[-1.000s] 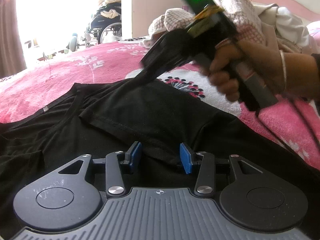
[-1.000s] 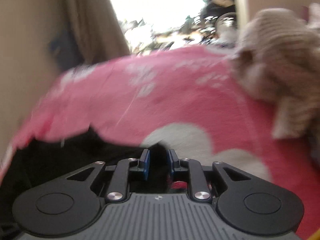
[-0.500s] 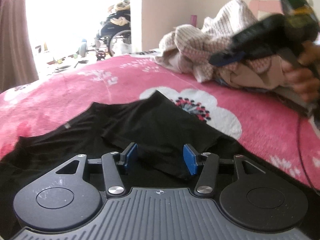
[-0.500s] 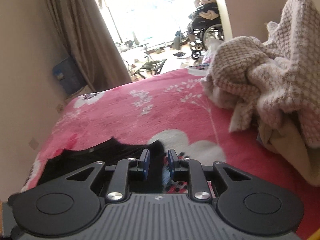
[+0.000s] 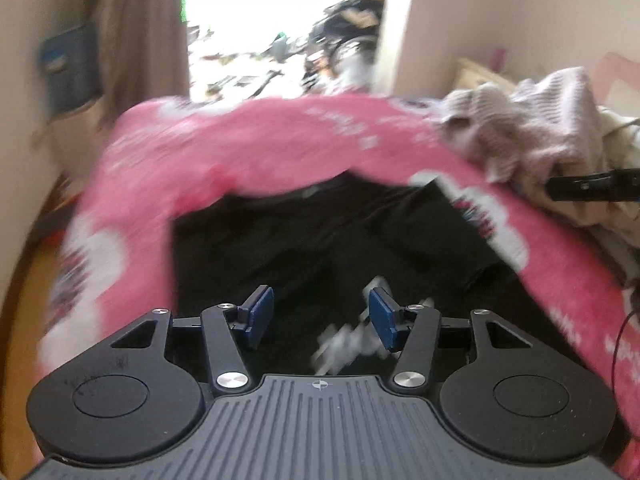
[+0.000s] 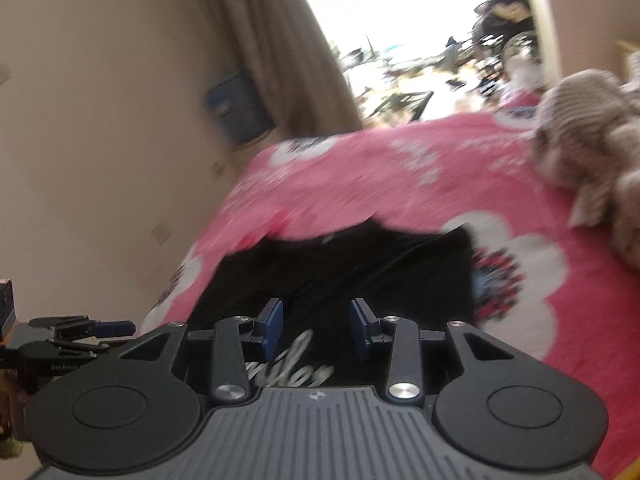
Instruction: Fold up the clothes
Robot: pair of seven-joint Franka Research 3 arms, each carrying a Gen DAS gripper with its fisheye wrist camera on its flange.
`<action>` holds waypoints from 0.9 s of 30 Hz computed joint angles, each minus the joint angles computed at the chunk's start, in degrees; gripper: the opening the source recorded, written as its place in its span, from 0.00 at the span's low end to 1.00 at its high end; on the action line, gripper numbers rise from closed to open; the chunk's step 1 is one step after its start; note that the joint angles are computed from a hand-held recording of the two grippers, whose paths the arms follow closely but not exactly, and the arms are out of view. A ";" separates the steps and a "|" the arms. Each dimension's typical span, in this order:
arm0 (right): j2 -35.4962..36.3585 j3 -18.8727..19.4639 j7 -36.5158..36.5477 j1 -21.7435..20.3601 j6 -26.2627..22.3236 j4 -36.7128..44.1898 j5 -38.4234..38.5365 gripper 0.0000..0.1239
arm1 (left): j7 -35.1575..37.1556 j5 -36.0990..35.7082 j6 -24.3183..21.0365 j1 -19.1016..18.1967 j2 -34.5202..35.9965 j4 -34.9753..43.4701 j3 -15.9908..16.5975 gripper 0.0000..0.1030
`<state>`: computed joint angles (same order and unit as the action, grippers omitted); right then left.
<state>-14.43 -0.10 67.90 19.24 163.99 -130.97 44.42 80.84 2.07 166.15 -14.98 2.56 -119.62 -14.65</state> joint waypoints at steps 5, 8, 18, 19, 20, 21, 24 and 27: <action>0.98 0.88 -0.74 1.86 -7.56 1.67 0.17 0.34 | 2.92 -7.50 -4.10 -0.52 -11.79 -13.70 2.83 0.53; 3.02 1.81 0.02 1.80 -13.39 4.38 -1.03 0.34 | 4.03 -12.44 -4.99 -3.19 -16.30 -20.47 5.59 0.53; 13.63 6.35 6.34 2.19 -20.28 17.04 -9.08 0.34 | 7.87 -20.48 -5.66 -10.50 -21.86 -31.21 9.19 0.52; 14.82 6.67 6.68 2.40 -20.27 18.32 -9.14 0.34 | 7.55 -20.83 -4.87 -10.77 -22.04 -31.97 9.06 0.52; 15.93 7.01 6.75 2.63 -19.88 19.35 -9.15 0.34 | 6.97 -20.77 -3.71 -10.85 -22.33 -32.82 8.77 0.52; 16.97 7.36 6.62 2.88 -19.22 20.19 -9.12 0.34 | 6.28 -20.56 -2.53 -10.95 -22.63 -33.65 8.53 0.52; 20.44 8.20 7.49 3.55 -17.18 23.03 -8.99 0.34 | 4.19 -20.17 -1.09 -11.92 -23.14 -34.68 8.75 0.52; 24.70 8.51 11.44 4.22 -15.73 26.73 -10.68 0.34 | 2.52 -20.16 0.52 -12.99 -23.51 -35.80 9.49 0.43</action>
<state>10.27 8.41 79.34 23.46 148.26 -104.24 33.74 83.36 -18.09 166.67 -27.97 -20.95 -155.41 -5.16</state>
